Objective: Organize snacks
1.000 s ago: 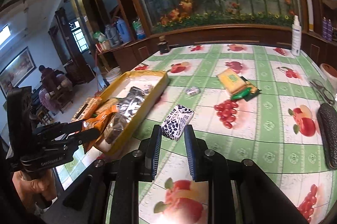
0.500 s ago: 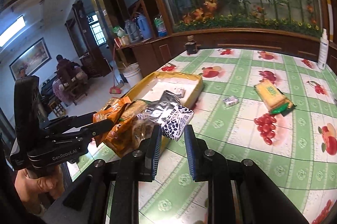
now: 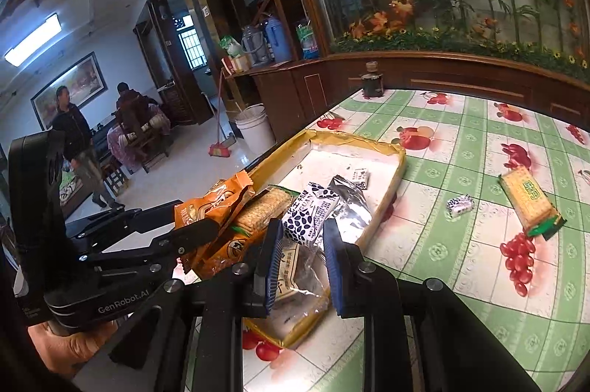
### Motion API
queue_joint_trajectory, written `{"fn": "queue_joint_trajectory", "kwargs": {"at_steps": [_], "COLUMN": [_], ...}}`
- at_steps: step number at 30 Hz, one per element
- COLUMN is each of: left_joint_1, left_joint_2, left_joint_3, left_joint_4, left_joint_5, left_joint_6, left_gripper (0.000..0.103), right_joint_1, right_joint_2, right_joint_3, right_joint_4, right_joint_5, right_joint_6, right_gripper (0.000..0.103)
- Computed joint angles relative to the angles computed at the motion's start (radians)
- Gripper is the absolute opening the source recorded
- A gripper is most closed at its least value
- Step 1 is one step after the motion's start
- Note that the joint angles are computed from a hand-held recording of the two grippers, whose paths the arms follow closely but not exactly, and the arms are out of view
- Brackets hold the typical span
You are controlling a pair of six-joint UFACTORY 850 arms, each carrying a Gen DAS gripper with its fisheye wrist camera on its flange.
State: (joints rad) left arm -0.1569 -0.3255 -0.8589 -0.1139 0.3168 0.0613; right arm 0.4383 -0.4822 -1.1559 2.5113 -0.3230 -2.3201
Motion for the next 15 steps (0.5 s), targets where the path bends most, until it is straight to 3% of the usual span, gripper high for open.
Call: {"fn": "queue_joint_trajectory", "kwargs": {"at_steps": [15], "left_joint_1": [0.021], "left_joint_2": [-0.026], "left_joint_3": [-0.031], "left_joint_4": [-0.032], "left_joint_5": [-0.015], "left_joint_6": [0.023], "left_gripper": [0.048], "right_joint_1": [0.003], "right_joint_2": [-0.129], "right_joint_3": [-0.169], "right_joint_4": [-0.126], "right_joint_5": [0.070], "right_joint_6": [0.138], "right_gripper": [0.023]}}
